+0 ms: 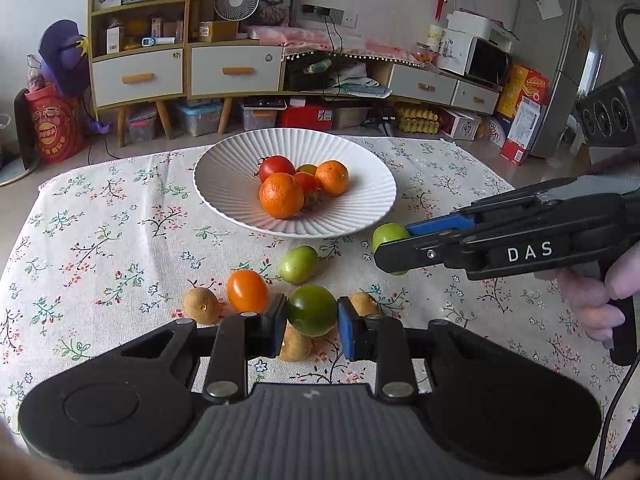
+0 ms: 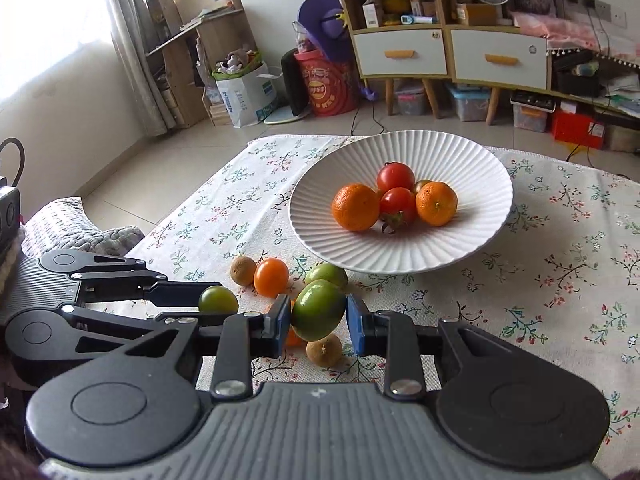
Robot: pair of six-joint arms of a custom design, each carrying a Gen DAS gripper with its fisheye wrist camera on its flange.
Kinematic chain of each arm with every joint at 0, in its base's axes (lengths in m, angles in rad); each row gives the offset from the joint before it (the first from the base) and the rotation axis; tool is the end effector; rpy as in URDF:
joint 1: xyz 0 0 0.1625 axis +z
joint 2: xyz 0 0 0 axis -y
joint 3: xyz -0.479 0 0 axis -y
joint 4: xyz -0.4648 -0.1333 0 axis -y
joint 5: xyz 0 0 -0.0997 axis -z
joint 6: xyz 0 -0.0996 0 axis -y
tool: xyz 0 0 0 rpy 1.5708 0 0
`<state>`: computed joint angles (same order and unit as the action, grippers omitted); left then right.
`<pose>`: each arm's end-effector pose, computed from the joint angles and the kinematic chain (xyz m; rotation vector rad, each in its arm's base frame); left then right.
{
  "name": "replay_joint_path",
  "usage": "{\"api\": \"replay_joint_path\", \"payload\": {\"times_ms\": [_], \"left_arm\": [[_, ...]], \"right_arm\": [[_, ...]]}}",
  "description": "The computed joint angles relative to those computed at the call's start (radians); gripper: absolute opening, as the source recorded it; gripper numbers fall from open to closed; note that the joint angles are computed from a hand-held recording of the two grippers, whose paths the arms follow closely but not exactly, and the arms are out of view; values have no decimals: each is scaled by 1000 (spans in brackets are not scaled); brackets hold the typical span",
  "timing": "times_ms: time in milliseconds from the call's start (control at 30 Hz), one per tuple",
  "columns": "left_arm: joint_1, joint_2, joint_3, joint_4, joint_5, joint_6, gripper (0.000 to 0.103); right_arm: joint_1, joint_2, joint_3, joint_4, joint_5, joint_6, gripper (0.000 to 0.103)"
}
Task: Organize fruits
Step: 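Carry the green tomato in the right tool into the bowl while the left tool carries its own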
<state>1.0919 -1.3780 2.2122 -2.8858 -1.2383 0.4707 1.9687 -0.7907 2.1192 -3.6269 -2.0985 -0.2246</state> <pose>-0.0998 -0.5521 0.2510 1.1511 2.4857 -0.6728 0.3014 -0.5026 0.0538 0.5218 -2.4630 1.0085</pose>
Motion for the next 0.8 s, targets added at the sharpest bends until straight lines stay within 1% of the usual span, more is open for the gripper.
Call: {"api": "replay_joint_path", "payload": {"times_ms": [233, 367, 567, 667, 733, 800], "left_arm": [[-19, 41, -27, -35, 23, -12, 23], [-25, 67, -46, -59, 41, -19, 23], [-29, 103, -98, -71, 48, -91, 23], [-27, 133, -135, -58, 56, -120, 23], [-24, 157, -168, -38, 62, -147, 23], [-16, 178, -197, -11, 59, -181, 23]], "right_arm": [[-18, 5, -20, -66, -41, -22, 27], [-31, 7, -32, -76, -63, -27, 27], [-46, 13, -59, -83, -90, -51, 27], [-53, 12, -76, -91, -99, -57, 27], [-59, 9, -89, -101, -91, -56, 27], [-68, 1, -102, -84, -73, -44, 27]]}}
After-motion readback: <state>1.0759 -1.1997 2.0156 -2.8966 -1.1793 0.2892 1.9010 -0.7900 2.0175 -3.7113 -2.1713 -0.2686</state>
